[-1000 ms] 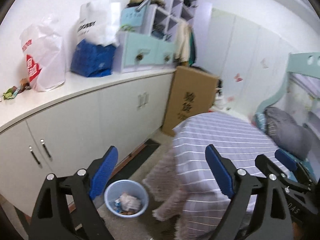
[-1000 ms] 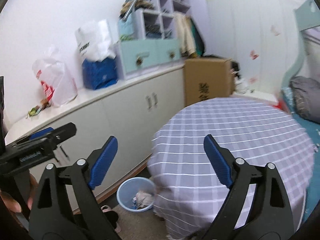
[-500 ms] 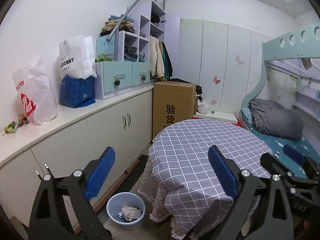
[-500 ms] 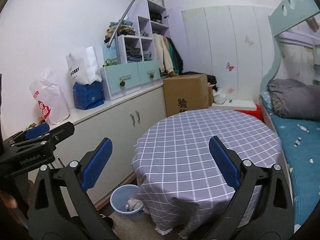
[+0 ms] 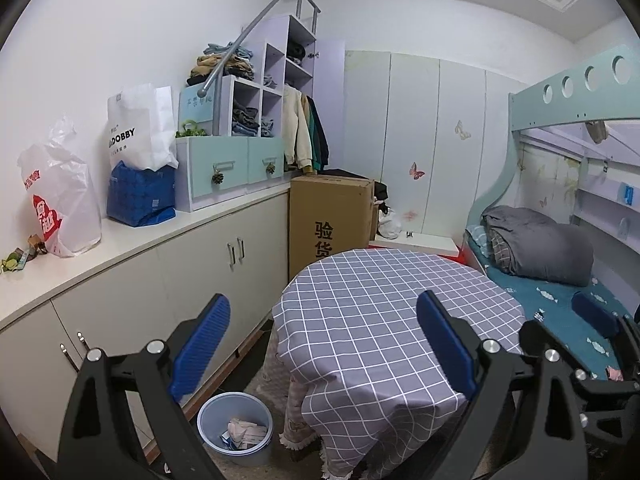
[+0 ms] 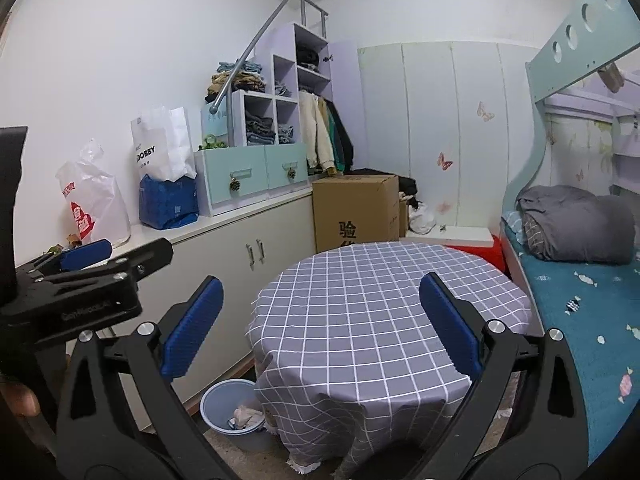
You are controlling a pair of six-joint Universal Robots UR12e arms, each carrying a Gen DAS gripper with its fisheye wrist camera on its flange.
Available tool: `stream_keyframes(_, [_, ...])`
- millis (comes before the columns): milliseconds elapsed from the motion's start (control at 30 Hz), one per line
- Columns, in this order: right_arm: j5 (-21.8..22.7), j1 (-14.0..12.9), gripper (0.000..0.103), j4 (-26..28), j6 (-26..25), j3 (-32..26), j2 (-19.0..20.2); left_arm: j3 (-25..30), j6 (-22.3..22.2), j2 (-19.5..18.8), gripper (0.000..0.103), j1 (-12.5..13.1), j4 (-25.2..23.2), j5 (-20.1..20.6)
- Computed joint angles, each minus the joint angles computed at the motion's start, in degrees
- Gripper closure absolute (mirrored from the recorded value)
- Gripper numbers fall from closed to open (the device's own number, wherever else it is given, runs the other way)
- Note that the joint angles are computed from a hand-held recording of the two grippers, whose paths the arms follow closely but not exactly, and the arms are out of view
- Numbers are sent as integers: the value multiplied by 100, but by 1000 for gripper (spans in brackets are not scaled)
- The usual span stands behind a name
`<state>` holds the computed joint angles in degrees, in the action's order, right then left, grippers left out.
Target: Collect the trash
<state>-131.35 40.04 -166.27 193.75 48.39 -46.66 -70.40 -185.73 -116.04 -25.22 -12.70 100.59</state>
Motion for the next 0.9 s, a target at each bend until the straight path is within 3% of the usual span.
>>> stream_keyframes(900, [23, 27, 6, -87, -15, -15, 11, -99, 232, 39, 11, -1, 119, 113])
